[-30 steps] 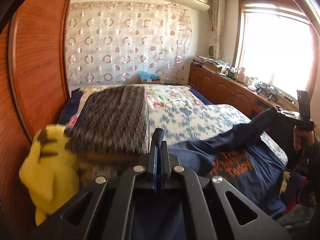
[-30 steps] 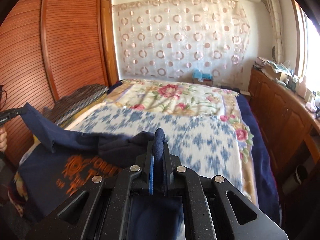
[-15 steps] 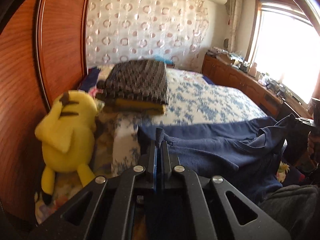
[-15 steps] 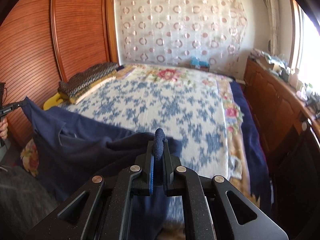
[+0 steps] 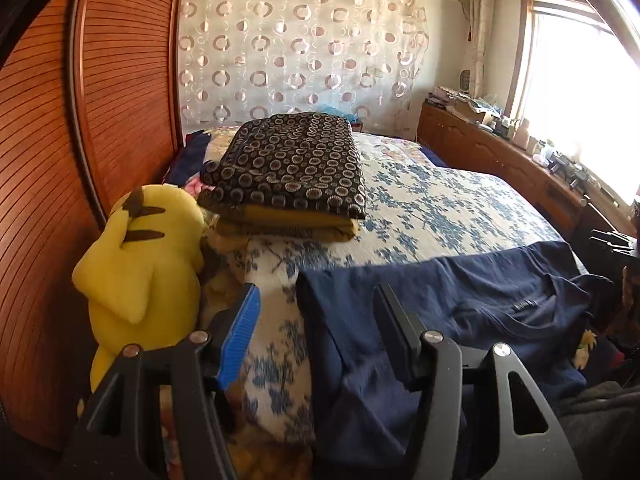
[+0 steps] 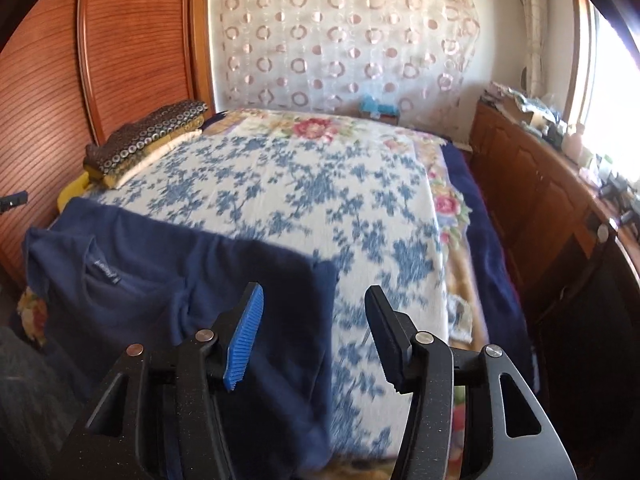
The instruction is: Fold small clothes
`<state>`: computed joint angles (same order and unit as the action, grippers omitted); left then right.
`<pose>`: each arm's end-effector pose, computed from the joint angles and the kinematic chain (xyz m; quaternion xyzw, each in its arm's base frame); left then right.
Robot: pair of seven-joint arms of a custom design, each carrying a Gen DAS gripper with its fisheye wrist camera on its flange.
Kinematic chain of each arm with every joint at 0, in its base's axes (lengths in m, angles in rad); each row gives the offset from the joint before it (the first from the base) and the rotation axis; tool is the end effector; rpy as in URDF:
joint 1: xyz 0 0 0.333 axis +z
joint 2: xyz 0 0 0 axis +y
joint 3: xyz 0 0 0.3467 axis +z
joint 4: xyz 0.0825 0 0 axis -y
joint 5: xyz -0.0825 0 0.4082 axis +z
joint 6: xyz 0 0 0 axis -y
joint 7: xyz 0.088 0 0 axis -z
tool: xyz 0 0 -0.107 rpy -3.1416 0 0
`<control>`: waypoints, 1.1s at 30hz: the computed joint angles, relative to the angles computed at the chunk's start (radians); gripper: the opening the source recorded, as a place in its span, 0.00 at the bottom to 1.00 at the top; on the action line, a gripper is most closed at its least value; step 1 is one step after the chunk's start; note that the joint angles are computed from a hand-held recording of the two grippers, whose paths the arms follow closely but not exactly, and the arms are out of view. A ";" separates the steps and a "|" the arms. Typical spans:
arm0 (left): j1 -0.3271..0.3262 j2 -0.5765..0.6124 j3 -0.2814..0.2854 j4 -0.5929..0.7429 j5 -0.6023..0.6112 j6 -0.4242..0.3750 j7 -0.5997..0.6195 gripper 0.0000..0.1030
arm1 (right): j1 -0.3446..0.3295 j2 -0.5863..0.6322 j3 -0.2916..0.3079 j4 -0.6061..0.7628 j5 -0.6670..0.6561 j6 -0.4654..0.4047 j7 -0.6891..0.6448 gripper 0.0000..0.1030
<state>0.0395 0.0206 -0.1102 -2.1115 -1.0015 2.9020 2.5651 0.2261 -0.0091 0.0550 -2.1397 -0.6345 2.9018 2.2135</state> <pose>0.6041 0.0083 0.4914 -0.5808 0.6893 -0.3717 0.2224 0.5670 0.2009 0.5083 -0.7085 0.5804 -0.2869 0.2806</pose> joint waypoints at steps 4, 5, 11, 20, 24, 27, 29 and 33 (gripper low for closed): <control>0.012 0.094 -0.010 0.083 0.119 -0.020 -0.103 0.56 | 0.011 0.085 -0.013 0.071 0.105 0.008 -0.110 0.61; 0.017 0.123 -0.012 0.107 0.171 -0.025 -0.150 0.56 | 0.019 0.104 -0.020 0.087 0.132 0.003 -0.137 0.61; 0.043 0.223 -0.023 0.194 0.387 -0.104 -0.330 0.56 | 0.042 0.206 -0.043 0.164 0.319 -0.052 -0.311 0.61; 0.106 0.256 -0.094 0.215 0.516 -0.185 -0.411 0.55 | 0.045 0.245 -0.040 0.194 0.557 -0.109 -0.506 0.62; 0.124 0.252 -0.119 0.205 0.520 -0.164 -0.414 0.46 | 0.053 0.252 -0.048 0.207 0.600 -0.122 -0.555 0.61; 0.139 0.245 -0.142 0.198 0.484 -0.171 -0.376 0.25 | 0.044 0.249 -0.025 0.203 0.655 -0.115 -0.633 0.32; 0.140 0.235 -0.150 0.190 0.464 -0.175 -0.349 0.13 | 0.042 0.245 -0.009 0.197 0.698 -0.109 -0.695 0.12; 0.155 0.184 -0.173 0.145 0.344 -0.141 -0.240 0.05 | 0.081 0.198 -0.033 0.120 0.675 0.029 -0.626 0.08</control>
<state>0.1949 0.2041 -0.2828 -1.9670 -0.6577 2.7607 2.3248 0.3072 0.1891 0.0215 -2.0198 0.0408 2.9312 1.5877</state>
